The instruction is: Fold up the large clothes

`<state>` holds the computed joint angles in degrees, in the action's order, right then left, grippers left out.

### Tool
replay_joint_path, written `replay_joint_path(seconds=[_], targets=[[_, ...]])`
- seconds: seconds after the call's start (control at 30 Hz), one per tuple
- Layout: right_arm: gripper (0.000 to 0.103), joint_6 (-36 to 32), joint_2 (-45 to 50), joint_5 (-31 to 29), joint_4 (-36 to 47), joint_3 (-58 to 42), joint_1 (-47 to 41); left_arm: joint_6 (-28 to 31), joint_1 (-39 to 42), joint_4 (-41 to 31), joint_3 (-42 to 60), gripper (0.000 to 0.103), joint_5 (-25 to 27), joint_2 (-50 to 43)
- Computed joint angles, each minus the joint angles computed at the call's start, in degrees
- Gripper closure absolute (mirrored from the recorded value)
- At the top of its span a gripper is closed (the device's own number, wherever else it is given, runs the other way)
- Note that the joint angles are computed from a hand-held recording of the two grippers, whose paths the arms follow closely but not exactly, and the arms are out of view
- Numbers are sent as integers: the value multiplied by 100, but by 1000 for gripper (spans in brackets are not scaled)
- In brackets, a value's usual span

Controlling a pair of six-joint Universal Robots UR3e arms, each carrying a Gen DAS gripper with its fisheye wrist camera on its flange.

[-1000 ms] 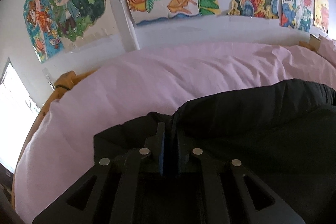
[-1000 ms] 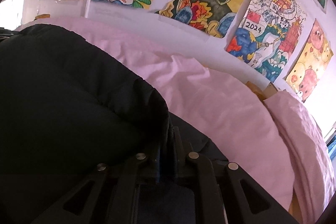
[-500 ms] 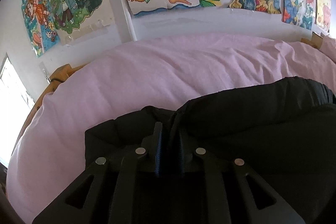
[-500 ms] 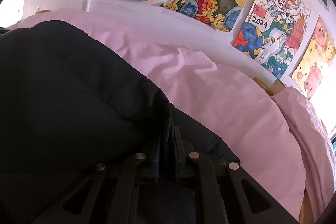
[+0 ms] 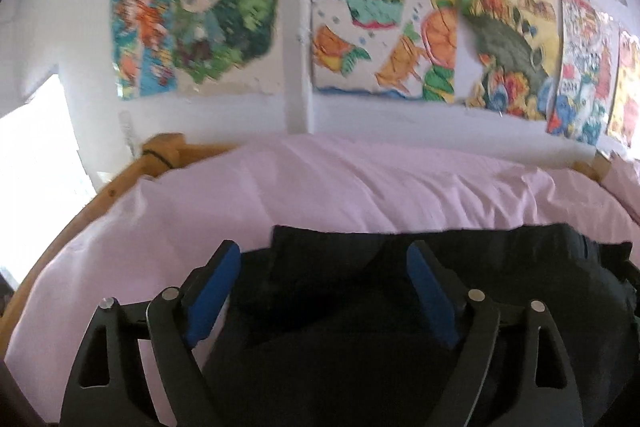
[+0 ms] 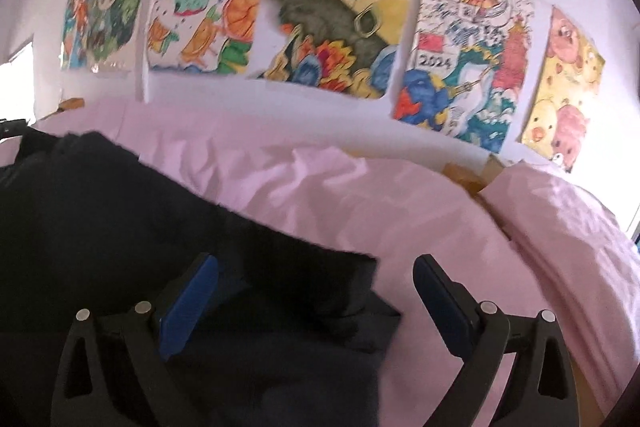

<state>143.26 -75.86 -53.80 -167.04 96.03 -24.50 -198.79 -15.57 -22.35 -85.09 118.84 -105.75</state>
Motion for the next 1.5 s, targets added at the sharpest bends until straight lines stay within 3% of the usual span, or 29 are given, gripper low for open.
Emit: replay_joint_path(seconds=[0.07,0.2,0.33,0.47,0.6,0.73,0.8,1.0,1.2,1.5], targets=[[4,113,-192,94,94,30,-46,10,-75,183,-123,18,-144,119],[4,-205,-665,459,1265,-50,39,318,-297,462,-54,12,-765,21],[4,-356,-682,362,1983,-178,448,575,-673,-83,913,11,-574,-774],[4,-198,-229,-168,1142,-148,901,441,-684,-1078,2013,11,-162,-1612],[1,-73,305,-343,928,-552,1054,197,-290,-1133,1975,4,-718,-1807],[0,-54,1202,-401,2338,-1914,1196,233,-96,-1285,2294,1,-925,-2150],[0,12,1572,-373,2643,-2378,1220,247,-64,-1265,2372,1,-936,-2271],[0,0,1981,-639,2344,-2515,1414,338,74,-1229,2460,1,-1082,-2512],[0,15,2340,-807,2270,-2770,1525,381,-31,-1633,3198,1,-777,-2996],[0,32,2117,-728,1922,-2381,1443,417,-101,-1208,2701,1,-654,-2744]])
